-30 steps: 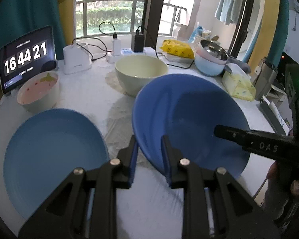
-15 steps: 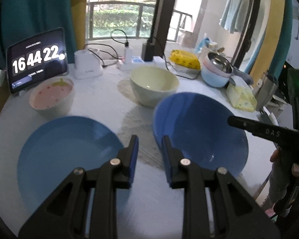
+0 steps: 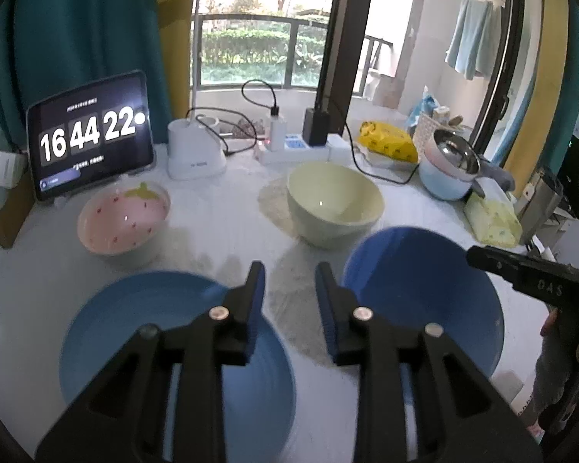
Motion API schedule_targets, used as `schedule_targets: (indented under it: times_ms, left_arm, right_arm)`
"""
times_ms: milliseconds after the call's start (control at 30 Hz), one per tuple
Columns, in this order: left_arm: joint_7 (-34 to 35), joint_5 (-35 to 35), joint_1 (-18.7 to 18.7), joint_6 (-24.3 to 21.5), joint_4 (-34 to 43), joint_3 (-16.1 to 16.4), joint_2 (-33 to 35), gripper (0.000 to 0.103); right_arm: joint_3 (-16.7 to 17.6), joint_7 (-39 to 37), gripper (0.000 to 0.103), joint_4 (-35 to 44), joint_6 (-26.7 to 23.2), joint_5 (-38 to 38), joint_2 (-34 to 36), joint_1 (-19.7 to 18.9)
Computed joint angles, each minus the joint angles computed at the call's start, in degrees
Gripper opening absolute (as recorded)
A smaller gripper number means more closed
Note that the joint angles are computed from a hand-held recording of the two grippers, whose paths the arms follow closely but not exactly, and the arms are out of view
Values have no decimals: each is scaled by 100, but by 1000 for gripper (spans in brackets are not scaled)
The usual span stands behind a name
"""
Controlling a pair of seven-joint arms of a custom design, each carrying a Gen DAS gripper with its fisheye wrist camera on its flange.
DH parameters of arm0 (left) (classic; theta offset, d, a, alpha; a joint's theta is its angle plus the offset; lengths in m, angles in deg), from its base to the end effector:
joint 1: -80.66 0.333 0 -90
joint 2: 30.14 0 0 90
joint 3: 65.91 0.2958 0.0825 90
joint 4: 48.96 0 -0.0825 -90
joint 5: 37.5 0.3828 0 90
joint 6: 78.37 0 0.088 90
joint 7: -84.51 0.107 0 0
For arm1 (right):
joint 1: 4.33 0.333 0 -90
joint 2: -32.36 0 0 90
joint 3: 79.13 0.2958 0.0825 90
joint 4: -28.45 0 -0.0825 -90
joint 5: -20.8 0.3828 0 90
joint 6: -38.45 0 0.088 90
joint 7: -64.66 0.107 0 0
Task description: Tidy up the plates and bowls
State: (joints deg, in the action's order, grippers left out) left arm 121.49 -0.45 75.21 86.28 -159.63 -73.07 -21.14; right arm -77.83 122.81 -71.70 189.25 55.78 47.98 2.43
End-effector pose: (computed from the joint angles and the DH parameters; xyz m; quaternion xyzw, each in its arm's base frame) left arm 0.6114 -0.1679 0.4724 -0.6936 0.5920 -0.3179 0.2597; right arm 0.6668 0.0788 0.4624 -0.7356 0.5725 -0.1191 0.3420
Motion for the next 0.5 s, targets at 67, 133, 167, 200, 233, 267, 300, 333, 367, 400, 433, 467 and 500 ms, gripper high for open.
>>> schedule_targets:
  times_ms: [67, 133, 167, 200, 233, 267, 300, 333, 367, 400, 433, 467, 500]
  left_arm:
    - [-15, 64, -11, -38, 169, 24, 105, 31]
    - [-17, 100, -22, -61, 285, 39, 177, 34]
    - [-33, 139, -30, -66, 357, 56, 220, 35]
    - [-55, 172, -38, -66, 402, 71, 249, 37]
    - [-58, 179, -37, -72, 456, 79, 283, 37]
    - [-32, 154, -27, -85, 527, 78, 333, 37]
    - [-18, 138, -22, -95, 561, 78, 354, 37]
    - [-17, 134, -24, -108, 601, 84, 375, 37]
    - [0, 125, -20, -108, 643, 86, 404, 37]
    - [19, 114, -21, -128, 694, 88, 440, 37]
    - [30, 104, -23, -148, 726, 90, 460, 37]
    - [67, 71, -17, -174, 794, 84, 510, 38]
    - [93, 41, -16, -197, 847, 80, 551, 38]
  right_arm:
    - [2, -4, 36, 108, -13, -18, 59, 3]
    - [4, 3, 36, 252, -24, -72, 143, 20]
    - [9, -4, 36, 318, -38, -86, 179, 20]
    - [15, -6, 36, 403, -54, -98, 232, 23]
    - [22, 0, 36, 465, -63, -106, 273, 28]
    - [30, 12, 36, 565, -90, -122, 341, 34]
    - [32, 30, 36, 643, -119, -144, 398, 41]
    - [38, 37, 36, 722, -151, -159, 453, 42]
    - [47, 44, 36, 801, -177, -173, 510, 47]
    - [50, 63, 36, 892, -210, -200, 573, 56]
    - [56, 81, 36, 978, -242, -220, 632, 64]
    - [67, 98, 36, 1087, -282, -236, 706, 71]
    - [75, 113, 36, 1178, -314, -248, 768, 73]
